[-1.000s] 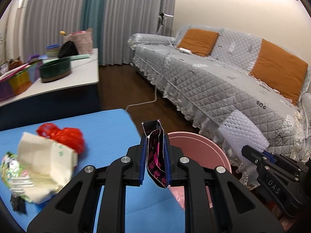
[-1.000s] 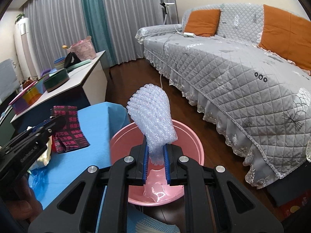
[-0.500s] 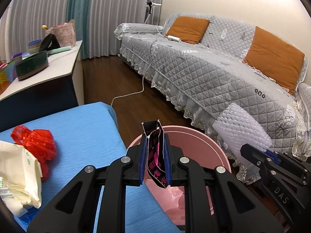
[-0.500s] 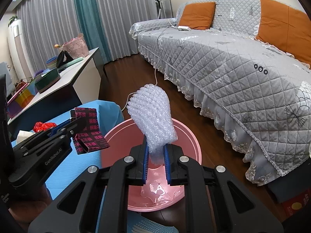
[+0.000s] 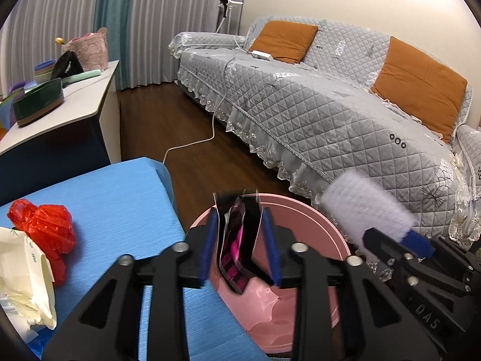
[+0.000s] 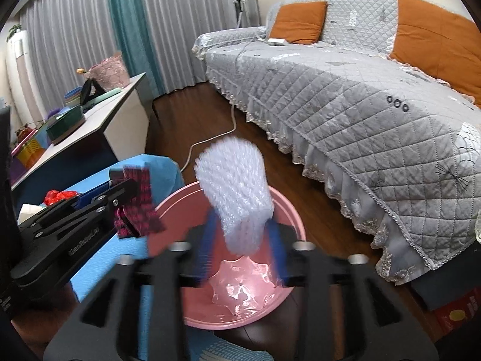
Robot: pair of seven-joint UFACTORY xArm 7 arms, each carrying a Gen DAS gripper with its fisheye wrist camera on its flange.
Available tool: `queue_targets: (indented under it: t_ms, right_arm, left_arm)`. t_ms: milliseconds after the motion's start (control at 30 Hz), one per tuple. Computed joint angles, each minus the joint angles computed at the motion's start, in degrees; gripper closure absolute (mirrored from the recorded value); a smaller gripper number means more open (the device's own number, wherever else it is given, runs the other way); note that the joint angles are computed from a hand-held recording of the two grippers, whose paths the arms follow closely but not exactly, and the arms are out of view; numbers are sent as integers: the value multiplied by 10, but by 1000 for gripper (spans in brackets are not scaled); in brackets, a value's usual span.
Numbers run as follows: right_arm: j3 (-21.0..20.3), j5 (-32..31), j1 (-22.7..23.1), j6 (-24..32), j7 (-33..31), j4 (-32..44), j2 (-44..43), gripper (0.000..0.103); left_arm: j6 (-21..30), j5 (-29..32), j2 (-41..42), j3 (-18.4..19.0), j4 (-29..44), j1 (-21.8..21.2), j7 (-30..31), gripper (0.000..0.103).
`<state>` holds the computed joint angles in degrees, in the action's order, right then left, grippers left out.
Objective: Collect trash
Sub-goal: 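Open both grippers to drop the bubble wrap and strip into the bin, then move both open grippers back over the table toward the bags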
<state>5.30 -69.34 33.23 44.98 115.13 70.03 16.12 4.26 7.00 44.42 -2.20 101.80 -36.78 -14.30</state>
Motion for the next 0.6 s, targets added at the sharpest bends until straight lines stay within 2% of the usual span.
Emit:
queue_targets:
  t_ms: [200, 367, 467, 600]
  right_arm:
    - [1, -3, 3, 15, 7, 1, -4, 53]
    - [5, -15, 16, 48, 11, 17, 0, 53]
    - [7, -27, 27, 69, 15, 29, 4, 53]
    - [11, -57, 40, 77, 29, 46, 9, 53]
  left_arm:
    - [-13, -3, -21, 16, -28, -7, -21, 66]
    - [-29, -5, -58, 26, -74, -5, -37, 65]
    - [-47, -3, -88, 41, -116, -9, -49, 62]
    - [-79, 1, -135, 84, -180, -34, -68, 61]
